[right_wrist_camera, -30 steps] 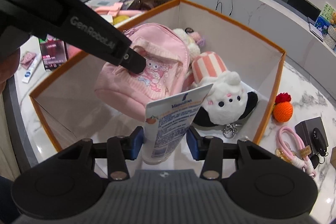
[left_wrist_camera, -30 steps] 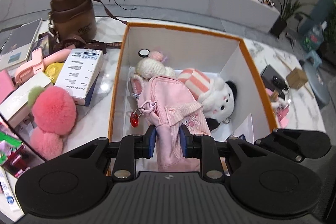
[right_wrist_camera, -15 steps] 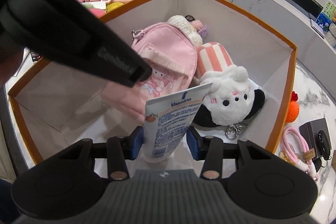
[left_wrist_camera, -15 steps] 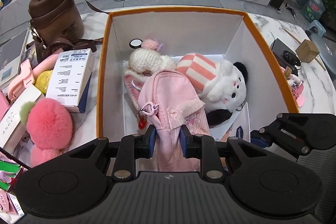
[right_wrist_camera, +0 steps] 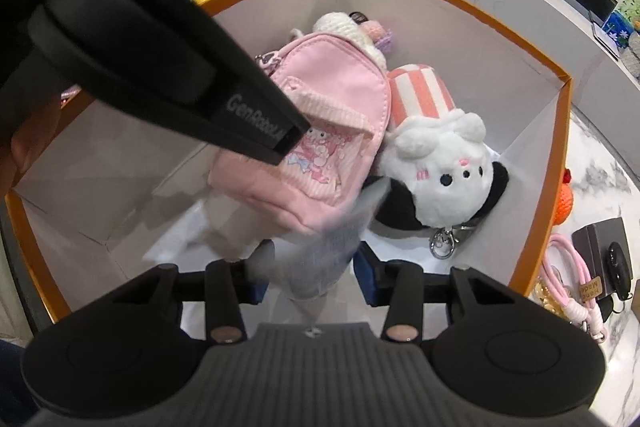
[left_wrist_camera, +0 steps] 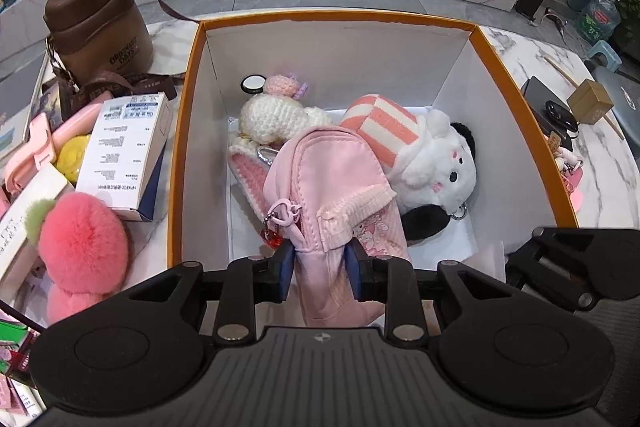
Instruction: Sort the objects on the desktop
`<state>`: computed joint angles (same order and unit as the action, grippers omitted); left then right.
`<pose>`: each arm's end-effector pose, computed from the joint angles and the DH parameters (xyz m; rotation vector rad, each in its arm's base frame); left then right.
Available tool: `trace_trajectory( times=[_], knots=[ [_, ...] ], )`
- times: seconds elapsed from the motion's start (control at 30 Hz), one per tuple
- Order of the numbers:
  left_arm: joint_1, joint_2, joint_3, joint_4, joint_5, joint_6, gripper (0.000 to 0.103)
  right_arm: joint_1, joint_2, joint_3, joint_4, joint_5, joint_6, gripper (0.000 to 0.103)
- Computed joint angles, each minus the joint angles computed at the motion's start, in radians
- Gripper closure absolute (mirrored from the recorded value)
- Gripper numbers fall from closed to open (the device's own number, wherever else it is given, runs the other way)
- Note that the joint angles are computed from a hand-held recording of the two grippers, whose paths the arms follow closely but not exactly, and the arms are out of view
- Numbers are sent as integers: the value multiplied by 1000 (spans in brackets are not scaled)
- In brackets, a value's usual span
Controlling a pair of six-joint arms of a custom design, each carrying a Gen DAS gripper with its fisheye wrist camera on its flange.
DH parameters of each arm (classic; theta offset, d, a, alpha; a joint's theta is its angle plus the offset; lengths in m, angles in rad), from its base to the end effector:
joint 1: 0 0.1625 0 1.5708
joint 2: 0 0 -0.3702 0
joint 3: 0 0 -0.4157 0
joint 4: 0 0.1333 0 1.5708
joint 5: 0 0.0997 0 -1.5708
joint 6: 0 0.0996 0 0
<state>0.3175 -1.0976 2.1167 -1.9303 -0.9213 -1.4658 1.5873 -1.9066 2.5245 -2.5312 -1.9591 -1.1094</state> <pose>-0.3355 -0.3140 0.0142 0.0197 2.3229 -0.5940 0.1012 -0.3401 0.2179 1.3297 -2.2748 0.1200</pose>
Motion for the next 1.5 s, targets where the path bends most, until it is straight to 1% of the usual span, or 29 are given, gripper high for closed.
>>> trace_trajectory(
  times=[0.13, 0.17, 0.2, 0.27, 0.3, 0.37, 0.4, 0.43, 0.47, 0.5, 0.53, 0.6, 0.7, 0.77, 0.87, 1.03, 1.13, 1.3, 1.5],
  knots=[
    [-14, -9, 0, 14, 12, -17, 68, -18, -26, -3, 5, 56, 18, 53],
    [-21, -17, 2, 23, 19, -31, 65, -22, -36, -4, 8, 72, 23, 53],
    [-26, -22, 1, 38, 25, -44, 53, -24, -46, -6, 12, 88, 28, 53],
    [-45, -38, 1, 77, 49, -76, 39, -24, -64, -17, 31, 118, 43, 53],
    [-52, -43, -2, 94, 58, -90, 39, -27, -73, -22, 34, 139, 49, 54],
    [-62, -61, -2, 117, 68, -111, 39, -37, -54, -52, 16, 183, 52, 63],
    [-69, -72, 2, 121, 73, -119, 39, -39, -59, -60, 29, 196, 55, 73],
    [-77, -80, 3, 129, 77, -129, 39, -42, -72, -63, 46, 207, 56, 77],
    [-82, -86, 3, 138, 78, -137, 39, -52, -113, -53, 79, 222, 52, 78],
    [-88, -90, 3, 146, 79, -143, 39, -57, -112, -56, 81, 242, 56, 79],
    [-93, -92, 2, 151, 80, -148, 39, -60, -118, -60, 91, 250, 60, 79],
    [-101, -91, 2, 153, 75, -153, 39, -58, -164, -64, 132, 258, 64, 79],
    [-108, -85, 1, 147, 62, -148, 39, -59, -165, -72, 133, 259, 57, 79],
    [-112, -78, -2, 148, 56, -148, 39, -63, -186, -68, 143, 257, 51, 79],
    [-118, -66, -15, 151, 51, -150, 39, -78, -195, -67, 145, 260, 36, 79],
    [-131, -29, -68, 191, 58, -145, 39, -97, -233, -76, 174, 279, 24, 78],
    [-137, 2, -110, 210, 69, -137, 39, -115, -264, -89, 203, 302, 18, 78],
    [-140, 67, -182, 207, 83, -97, 39, -156, -311, -114, 250, 328, -1, 78],
    [-140, 154, -262, 188, 85, -46, 39, -225, -364, -142, 304, 364, -41, 78]
  ],
)
